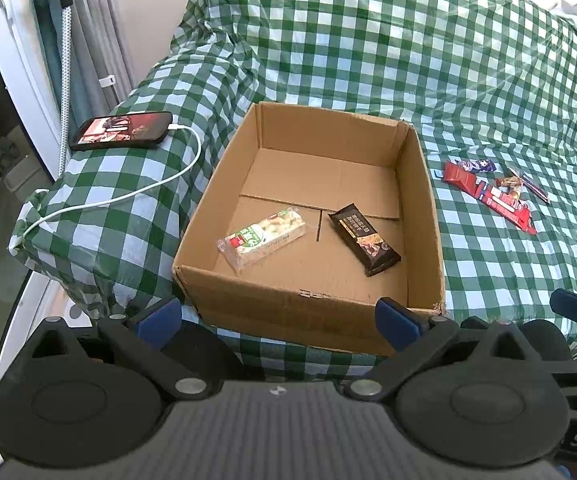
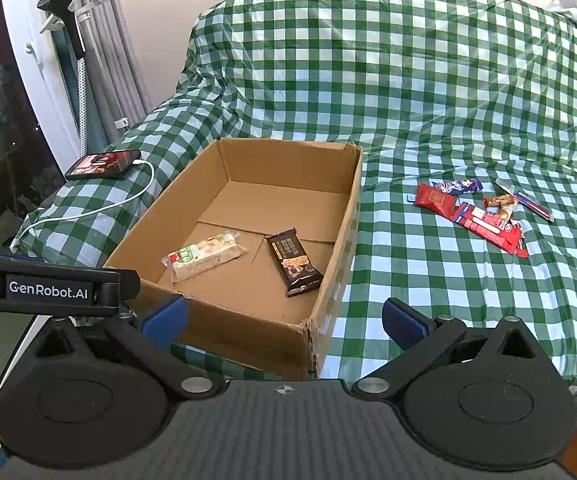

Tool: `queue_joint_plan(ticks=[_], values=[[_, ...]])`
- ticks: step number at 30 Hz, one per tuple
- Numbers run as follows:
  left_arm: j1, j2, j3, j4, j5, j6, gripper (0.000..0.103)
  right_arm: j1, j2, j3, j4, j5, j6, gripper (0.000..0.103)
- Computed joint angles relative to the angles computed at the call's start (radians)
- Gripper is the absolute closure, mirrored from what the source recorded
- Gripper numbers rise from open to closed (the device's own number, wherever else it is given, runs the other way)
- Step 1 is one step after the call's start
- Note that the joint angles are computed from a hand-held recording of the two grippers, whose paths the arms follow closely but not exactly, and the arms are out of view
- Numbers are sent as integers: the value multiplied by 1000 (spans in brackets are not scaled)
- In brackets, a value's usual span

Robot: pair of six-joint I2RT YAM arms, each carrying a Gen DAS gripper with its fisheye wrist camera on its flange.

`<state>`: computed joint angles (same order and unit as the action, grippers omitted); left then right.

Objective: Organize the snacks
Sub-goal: 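Lift both tools away from the box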

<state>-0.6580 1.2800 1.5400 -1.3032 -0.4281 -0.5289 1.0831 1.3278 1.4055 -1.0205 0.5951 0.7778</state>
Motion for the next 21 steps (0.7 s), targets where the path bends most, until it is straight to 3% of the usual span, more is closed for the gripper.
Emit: queue_joint_plan(ticks=[12, 21], values=[[-15, 61, 47, -28, -5, -11, 0, -52, -21, -45, 49, -52, -13, 1], [-20, 191, 173, -65, 9, -11, 0, -148, -94, -133, 112, -100, -35, 1]])
